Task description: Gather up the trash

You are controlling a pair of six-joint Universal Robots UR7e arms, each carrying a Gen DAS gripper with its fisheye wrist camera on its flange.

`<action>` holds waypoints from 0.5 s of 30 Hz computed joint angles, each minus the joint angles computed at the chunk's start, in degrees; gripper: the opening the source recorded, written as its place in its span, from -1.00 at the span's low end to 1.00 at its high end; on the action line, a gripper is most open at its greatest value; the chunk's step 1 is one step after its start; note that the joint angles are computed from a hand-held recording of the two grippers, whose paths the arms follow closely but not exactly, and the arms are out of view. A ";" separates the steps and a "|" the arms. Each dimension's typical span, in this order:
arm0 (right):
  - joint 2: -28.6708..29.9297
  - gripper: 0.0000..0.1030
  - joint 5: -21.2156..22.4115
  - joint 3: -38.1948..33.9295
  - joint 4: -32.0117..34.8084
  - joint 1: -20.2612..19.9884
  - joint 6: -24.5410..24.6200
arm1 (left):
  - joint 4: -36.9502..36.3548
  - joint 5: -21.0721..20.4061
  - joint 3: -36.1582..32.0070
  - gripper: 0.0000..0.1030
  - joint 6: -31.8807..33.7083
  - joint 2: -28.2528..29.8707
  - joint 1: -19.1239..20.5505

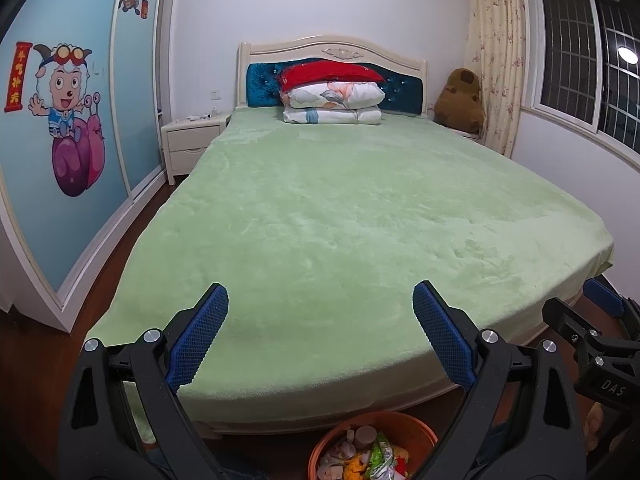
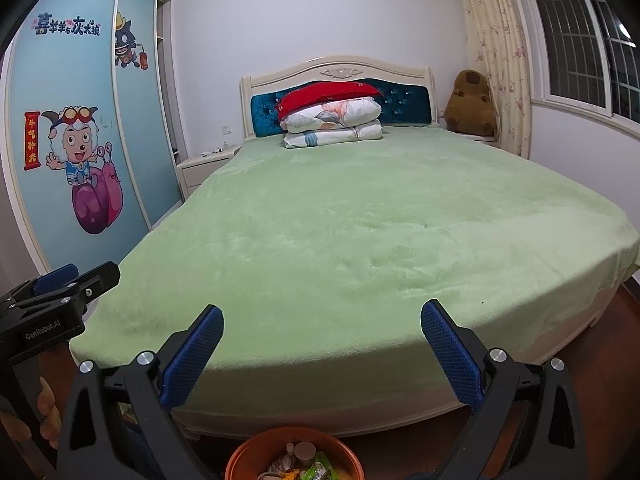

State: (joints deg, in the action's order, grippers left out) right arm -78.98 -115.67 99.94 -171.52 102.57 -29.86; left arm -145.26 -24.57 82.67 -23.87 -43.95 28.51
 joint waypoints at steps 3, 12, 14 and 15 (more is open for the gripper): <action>0.02 0.89 -0.08 -0.05 0.17 0.02 0.05 | 0.19 0.12 -0.16 0.77 0.06 0.22 0.01; -0.02 0.89 -0.15 0.13 0.27 -0.01 0.39 | 0.54 0.39 -0.20 0.77 0.07 0.33 -0.09; 0.00 0.89 -0.20 0.14 0.26 0.00 0.34 | 0.64 0.26 -0.21 0.77 0.22 0.32 0.02; 0.01 0.89 -0.22 0.17 0.13 -0.03 0.26 | 0.80 0.08 -0.23 0.77 0.16 0.31 0.10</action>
State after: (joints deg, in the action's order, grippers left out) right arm -78.97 -115.89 100.12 -171.38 102.54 -29.60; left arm -144.45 -24.49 82.44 -23.71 -43.64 28.62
